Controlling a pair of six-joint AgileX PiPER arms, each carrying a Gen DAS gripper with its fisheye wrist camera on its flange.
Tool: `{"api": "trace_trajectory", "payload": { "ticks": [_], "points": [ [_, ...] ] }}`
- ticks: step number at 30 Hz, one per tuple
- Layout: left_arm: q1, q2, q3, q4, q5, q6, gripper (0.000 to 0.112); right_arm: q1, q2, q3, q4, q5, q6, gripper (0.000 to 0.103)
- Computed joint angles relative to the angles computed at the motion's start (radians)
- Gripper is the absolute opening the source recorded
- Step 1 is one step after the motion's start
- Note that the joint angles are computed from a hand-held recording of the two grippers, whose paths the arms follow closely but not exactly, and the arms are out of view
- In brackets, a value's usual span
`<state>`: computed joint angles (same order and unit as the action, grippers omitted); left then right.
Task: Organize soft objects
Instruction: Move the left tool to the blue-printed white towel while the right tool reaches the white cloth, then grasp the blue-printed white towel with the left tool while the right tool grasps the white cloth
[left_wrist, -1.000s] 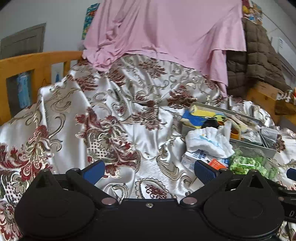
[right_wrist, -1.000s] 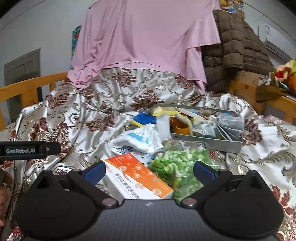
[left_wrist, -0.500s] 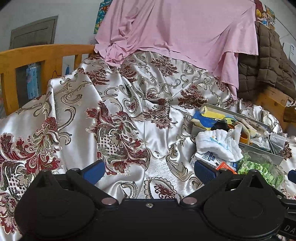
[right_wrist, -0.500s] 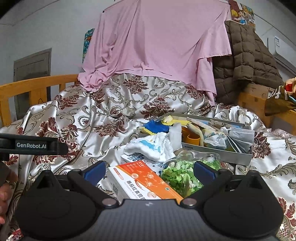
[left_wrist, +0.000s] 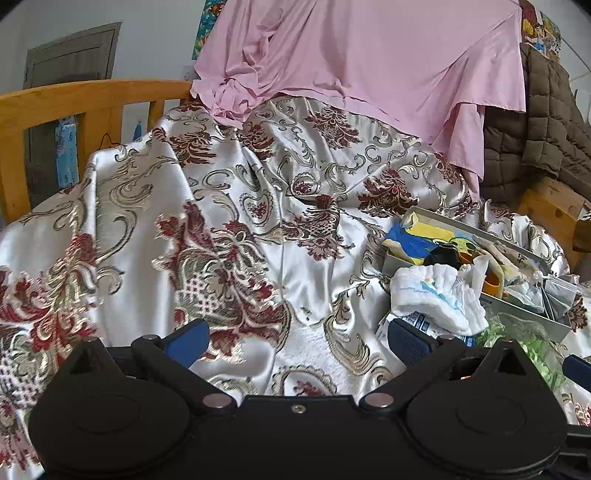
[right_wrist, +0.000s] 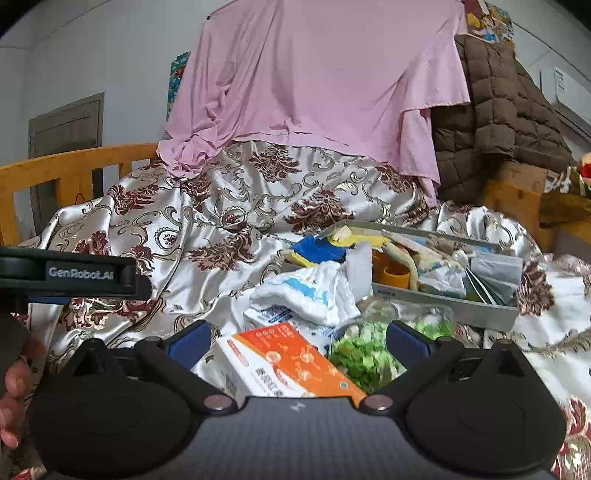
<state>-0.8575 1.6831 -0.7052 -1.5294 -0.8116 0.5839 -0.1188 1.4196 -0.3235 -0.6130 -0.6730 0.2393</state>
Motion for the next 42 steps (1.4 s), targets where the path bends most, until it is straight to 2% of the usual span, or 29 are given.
{"api": "trace_trajectory", "payload": {
  "ticks": [6, 16, 26, 29, 32, 37, 42],
  "points": [
    [0.069, 0.056, -0.091, 0.029, 0.035, 0.038, 0.102, 0.002, 0.097, -0.087, 0.05, -0.053, -0.083, 0.103],
    [0.186, 0.18, -0.262, 0.037, 0.143, 0.057, 0.102, -0.055, 0.272, -0.297, 0.003, -0.024, 0.069, 0.103],
    [0.24, 0.316, -0.448, 0.056, 0.223, 0.176, 0.102, -0.094, 0.409, -0.512, -0.11, 0.04, 0.287, 0.103],
    [0.257, 0.342, -0.489, 0.069, 0.25, 0.207, 0.102, -0.111, 0.439, -0.58, -0.212, 0.064, 0.406, 0.103],
    [0.28, 0.36, -0.514, 0.111, 0.306, 0.212, 0.102, -0.137, 0.464, -0.662, -0.423, 0.085, 0.63, 0.103],
    [0.312, 0.39, -0.548, 0.169, 0.391, 0.19, 0.102, -0.119, 0.467, -0.721, -0.537, 0.176, 0.676, 0.103],
    [0.352, 0.417, -0.586, 0.193, 0.511, 0.17, 0.102, -0.122, 0.51, -0.811, -0.79, 0.187, 0.94, 0.103]
  ]
}}
